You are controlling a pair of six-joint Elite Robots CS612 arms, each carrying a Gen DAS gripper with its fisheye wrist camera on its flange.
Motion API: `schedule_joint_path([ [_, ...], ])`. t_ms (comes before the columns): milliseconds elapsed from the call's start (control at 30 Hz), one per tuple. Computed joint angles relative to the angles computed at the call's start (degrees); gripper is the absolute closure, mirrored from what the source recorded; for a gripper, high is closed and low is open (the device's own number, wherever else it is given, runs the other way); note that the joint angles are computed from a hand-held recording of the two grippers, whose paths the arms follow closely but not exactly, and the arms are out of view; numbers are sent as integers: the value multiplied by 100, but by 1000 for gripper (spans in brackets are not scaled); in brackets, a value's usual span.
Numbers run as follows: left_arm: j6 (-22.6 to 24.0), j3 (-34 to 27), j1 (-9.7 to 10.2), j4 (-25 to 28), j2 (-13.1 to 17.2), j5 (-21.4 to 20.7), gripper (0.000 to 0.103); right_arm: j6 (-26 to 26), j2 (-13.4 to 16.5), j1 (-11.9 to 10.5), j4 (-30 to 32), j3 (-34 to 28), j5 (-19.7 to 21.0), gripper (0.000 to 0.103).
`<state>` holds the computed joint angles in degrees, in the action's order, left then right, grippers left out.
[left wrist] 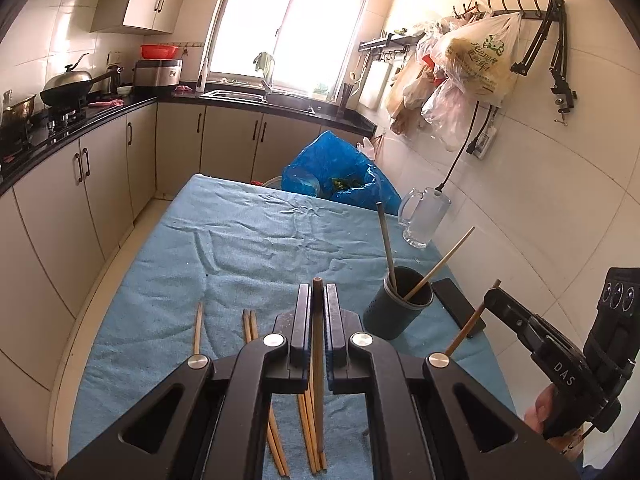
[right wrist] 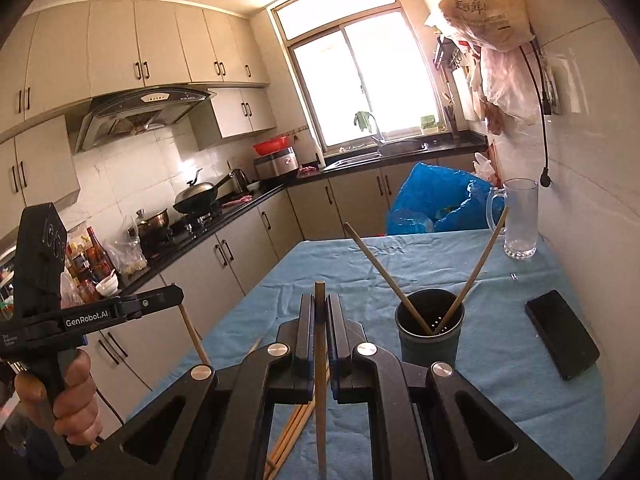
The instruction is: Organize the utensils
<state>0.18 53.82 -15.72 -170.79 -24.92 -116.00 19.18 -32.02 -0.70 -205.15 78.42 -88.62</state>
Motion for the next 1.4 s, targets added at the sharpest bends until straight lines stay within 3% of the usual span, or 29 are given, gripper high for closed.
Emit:
schedule_joint_path([
  [933, 118, -33, -112, 51, -67, -315, 98, 439, -246, -168, -650, 459, -457, 97],
  [1400, 241, -569, -259, 291, 19, -564, 98, 516, -429, -316, -947, 491, -501, 97],
])
